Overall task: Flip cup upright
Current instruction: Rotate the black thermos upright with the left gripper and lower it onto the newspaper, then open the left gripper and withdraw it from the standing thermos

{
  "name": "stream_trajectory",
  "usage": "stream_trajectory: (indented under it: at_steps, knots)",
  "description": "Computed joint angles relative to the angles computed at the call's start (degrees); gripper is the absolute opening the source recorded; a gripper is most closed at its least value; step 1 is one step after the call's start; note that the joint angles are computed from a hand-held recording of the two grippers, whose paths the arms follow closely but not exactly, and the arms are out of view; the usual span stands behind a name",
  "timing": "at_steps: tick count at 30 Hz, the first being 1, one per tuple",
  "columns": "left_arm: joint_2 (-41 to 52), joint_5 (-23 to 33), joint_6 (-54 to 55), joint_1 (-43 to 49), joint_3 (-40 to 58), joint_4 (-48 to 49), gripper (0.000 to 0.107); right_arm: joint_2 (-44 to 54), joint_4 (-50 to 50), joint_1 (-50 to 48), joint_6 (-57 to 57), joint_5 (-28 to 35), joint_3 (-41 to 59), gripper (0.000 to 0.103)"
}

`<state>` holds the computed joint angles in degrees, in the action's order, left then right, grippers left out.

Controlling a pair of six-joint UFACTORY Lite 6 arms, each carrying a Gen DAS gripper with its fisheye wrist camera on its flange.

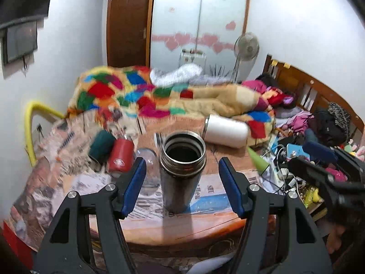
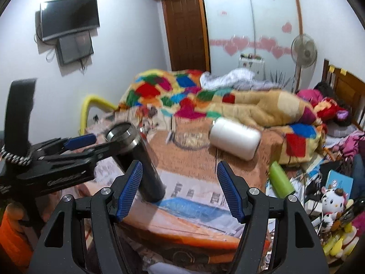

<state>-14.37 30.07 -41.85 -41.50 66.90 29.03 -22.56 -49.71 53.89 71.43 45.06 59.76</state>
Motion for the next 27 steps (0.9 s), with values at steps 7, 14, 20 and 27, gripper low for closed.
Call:
stream_trajectory:
  at_steps: [7,14,20,27]
  knots:
    - [-17.1,16.7,-19.3,-18.2,-2.4,25.8,0.073,-0.6,-13.9,18.4,12.0,16.3,7.5,0.065]
    - [-24.5,42.0,-32.7,-44.7,-2.3,44.7,0.085,4.5,-25.2,35.3,19.3,32.2,13.9,0.065]
    - [-25.8,57.6,-37.6,-60.5,-3.3,52.2,0.096,7.7,-29.1,39.7,21.4,38.2,15.9,0.079]
    - [-26.5,65.8,-40.0,-67.0,-5.2,54.3,0.103,9.4,-30.4,41.5,22.6,42.9,15.9,0.100]
